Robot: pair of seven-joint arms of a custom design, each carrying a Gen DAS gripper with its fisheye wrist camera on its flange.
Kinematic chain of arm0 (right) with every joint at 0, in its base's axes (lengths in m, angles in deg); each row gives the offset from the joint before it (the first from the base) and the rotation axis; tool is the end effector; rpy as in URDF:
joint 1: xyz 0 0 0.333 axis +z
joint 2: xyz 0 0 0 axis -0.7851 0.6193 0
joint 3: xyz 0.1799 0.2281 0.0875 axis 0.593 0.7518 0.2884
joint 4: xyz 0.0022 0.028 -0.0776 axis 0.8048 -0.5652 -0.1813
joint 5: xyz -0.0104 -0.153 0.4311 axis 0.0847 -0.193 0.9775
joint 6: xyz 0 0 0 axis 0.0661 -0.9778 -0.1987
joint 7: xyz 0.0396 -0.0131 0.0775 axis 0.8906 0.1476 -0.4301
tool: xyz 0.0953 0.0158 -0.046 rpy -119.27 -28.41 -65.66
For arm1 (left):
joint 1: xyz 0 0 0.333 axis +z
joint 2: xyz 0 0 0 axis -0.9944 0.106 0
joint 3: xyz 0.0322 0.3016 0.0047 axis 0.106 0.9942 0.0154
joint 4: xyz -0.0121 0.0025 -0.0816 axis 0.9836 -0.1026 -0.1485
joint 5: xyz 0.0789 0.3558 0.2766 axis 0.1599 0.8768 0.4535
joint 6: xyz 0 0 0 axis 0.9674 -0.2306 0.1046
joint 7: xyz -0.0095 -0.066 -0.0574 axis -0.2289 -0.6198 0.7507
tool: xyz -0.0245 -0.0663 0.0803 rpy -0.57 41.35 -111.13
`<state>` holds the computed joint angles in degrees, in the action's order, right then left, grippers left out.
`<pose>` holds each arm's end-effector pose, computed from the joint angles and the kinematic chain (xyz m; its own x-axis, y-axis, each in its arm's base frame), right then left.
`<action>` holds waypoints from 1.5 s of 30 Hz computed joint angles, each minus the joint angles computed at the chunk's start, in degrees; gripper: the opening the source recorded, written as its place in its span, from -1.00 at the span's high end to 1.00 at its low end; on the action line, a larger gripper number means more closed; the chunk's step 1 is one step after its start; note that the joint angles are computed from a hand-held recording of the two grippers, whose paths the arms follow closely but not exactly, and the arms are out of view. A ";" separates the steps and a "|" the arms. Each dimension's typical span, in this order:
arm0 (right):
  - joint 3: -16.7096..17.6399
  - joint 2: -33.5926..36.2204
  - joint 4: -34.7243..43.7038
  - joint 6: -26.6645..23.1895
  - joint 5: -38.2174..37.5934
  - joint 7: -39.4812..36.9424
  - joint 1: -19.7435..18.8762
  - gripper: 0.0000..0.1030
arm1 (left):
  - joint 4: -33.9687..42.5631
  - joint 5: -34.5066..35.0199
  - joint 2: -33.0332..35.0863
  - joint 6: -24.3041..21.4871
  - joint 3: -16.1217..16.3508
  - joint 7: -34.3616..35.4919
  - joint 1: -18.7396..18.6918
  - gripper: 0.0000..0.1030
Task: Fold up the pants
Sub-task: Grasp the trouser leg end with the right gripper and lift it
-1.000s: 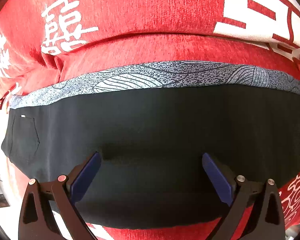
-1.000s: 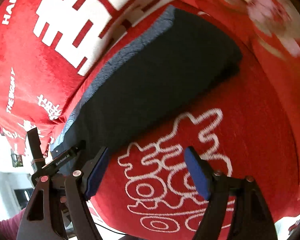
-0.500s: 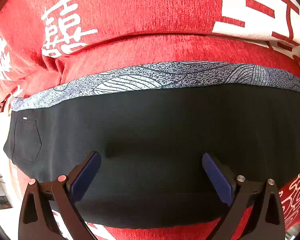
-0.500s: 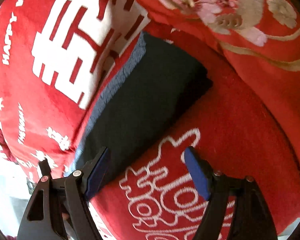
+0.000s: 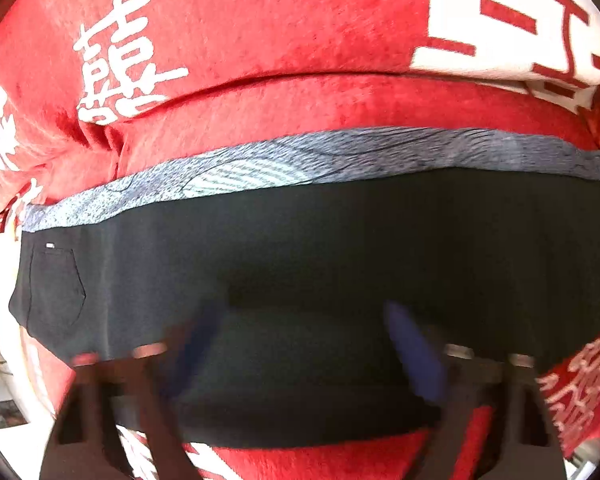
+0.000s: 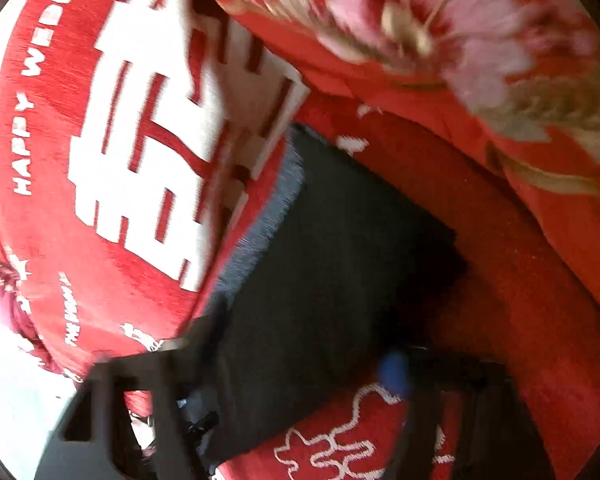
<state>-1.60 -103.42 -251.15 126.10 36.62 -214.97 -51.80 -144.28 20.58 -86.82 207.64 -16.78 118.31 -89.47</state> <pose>0.3908 0.0812 0.3326 -0.5960 -0.1929 -0.7795 -0.2098 0.9744 -0.0808 0.6146 -0.1489 0.3906 -0.5588 -0.8210 -0.1175 -0.8038 0.5710 -0.1668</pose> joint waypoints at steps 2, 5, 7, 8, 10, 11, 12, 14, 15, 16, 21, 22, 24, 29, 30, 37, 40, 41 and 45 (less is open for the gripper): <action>-0.20 -0.10 -0.32 1.09 0.03 -0.10 0.22 0.72 | 0.24 -4.84 -1.37 -1.68 -0.39 3.66 -0.07 -0.36; 0.37 -2.17 0.09 -0.33 -1.19 -1.78 0.24 0.72 | -1.87 -12.74 -4.47 0.24 -1.26 10.56 -0.82 -0.36; 1.03 -2.53 0.65 -0.48 -1.60 -2.49 -0.02 0.72 | -3.35 -15.13 -5.10 1.67 -2.18 13.06 -1.88 -0.36; 0.99 -2.65 1.01 -0.87 -1.95 -2.90 0.07 0.72 | -3.20 -14.58 -4.43 1.03 -2.49 12.96 -2.20 -0.36; 0.54 -3.05 1.52 -1.58 -2.66 -3.57 0.50 0.72 | -3.04 -12.42 -2.35 -1.10 -2.92 10.67 -2.82 -0.37; -0.16 -3.24 1.73 -2.01 -3.09 -3.81 1.06 0.72 | -4.25 -13.01 -2.61 0.54 -2.80 10.24 -2.95 -0.37; -2.03 -3.12 2.12 -2.48 -3.99 -4.33 2.61 0.72 | -6.00 -14.94 -3.60 3.28 -2.63 11.44 -2.98 -0.37; -2.57 -3.98 2.79 -4.68 -5.11 -5.17 3.44 0.72 | -6.61 -15.18 -4.17 3.64 -2.55 12.43 -3.05 -0.37; -2.44 -4.48 3.09 -5.83 -5.57 -5.45 3.62 0.72 | -6.08 -15.32 -3.84 2.84 -2.48 12.38 -3.02 -0.37; -2.40 -4.63 3.33 -6.46 -5.84 -5.46 3.72 0.72 | -5.39 -15.33 -3.32 2.05 -2.44 12.70 -3.02 -0.37; -3.92 -5.12 4.93 -10.28 -6.97 -5.49 5.56 0.72 | -5.33 -15.63 -3.21 1.52 -2.32 14.63 -3.06 -0.42; -4.49 -5.33 5.32 -11.25 -7.35 -5.91 6.24 0.72 | -5.43 -15.98 -3.25 1.63 -2.28 14.93 -3.03 -0.43; -5.55 -5.41 6.76 -13.85 -8.20 -7.32 7.77 0.72 | -5.67 -16.32 -3.24 2.20 -2.18 15.62 -2.93 -0.43; -4.88 -5.42 8.83 -17.45 -9.10 -8.13 8.61 0.72 | -6.90 -15.57 -3.94 4.07 -2.40 16.30 -3.00 -0.47; -4.55 -5.40 9.25 -18.25 -9.20 -7.97 8.64 0.72 | -6.95 -14.86 -3.94 4.33 -2.58 15.97 -3.15 -0.47; -3.11 -5.35 13.43 -25.31 -10.70 -7.80 9.99 0.72 | -0.68 -22.11 -1.54 -6.24 -0.95 14.01 -1.60 -0.48; -3.54 -3.60 17.16 -29.81 -11.29 -10.49 11.97 0.72 | -0.35 -24.07 -2.64 -7.38 -0.04 16.50 -0.13 -0.48; -3.41 -3.02 18.23 -30.91 -11.47 -11.02 12.32 0.72 | -0.52 -24.12 -3.21 -7.05 0.29 18.00 0.40 -0.48; -2.08 2.19 25.72 -36.96 -12.80 -13.54 13.70 0.69 | 0.93 -24.17 -3.36 -7.91 1.81 21.94 2.91 -0.48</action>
